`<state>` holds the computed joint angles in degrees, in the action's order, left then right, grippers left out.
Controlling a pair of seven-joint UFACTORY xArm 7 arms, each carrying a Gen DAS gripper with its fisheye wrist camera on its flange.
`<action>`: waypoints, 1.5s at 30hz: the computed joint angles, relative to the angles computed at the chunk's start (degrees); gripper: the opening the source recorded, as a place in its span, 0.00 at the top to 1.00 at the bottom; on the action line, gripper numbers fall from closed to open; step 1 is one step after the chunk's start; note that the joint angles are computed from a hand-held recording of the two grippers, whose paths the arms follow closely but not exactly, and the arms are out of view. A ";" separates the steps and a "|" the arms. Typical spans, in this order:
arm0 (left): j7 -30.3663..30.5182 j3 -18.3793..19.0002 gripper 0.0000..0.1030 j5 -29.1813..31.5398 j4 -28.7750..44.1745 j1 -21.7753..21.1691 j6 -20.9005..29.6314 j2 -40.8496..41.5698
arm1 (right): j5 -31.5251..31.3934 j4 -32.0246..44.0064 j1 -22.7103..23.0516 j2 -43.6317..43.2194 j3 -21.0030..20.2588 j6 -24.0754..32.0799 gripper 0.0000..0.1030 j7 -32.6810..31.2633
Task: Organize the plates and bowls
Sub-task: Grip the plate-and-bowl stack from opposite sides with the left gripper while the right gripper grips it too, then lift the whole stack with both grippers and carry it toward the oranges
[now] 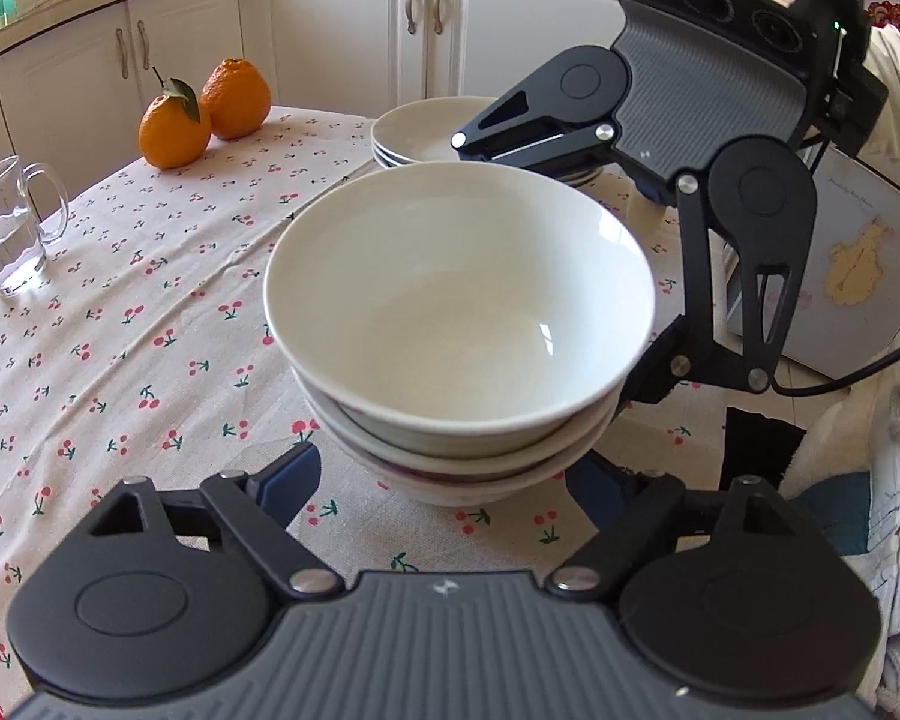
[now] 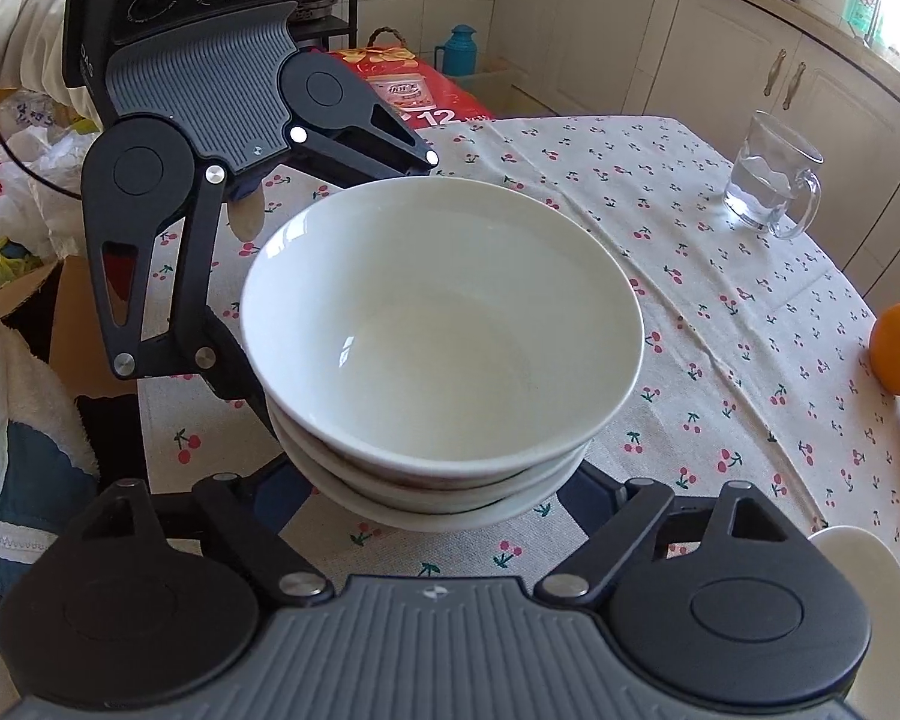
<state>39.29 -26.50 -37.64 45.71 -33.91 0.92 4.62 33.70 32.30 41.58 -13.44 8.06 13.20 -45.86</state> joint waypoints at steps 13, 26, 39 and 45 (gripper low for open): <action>9.49 0.53 0.17 -6.44 1.64 -0.49 2.26 -0.02 | -1.27 1.37 -1.44 0.53 0.57 2.61 0.13 -0.10; 11.62 1.47 0.18 -5.39 2.14 -1.09 3.68 -0.09 | -1.57 2.38 -2.65 0.20 0.78 5.83 0.16 -1.64; -0.65 3.97 0.18 6.07 2.88 -3.02 4.21 -0.48 | 1.30 2.95 -3.76 -0.79 0.48 7.76 0.16 -4.38; -9.54 5.06 0.18 16.39 6.79 -3.68 5.24 1.49 | 2.04 1.18 -4.24 -4.76 -1.31 8.68 0.16 -6.65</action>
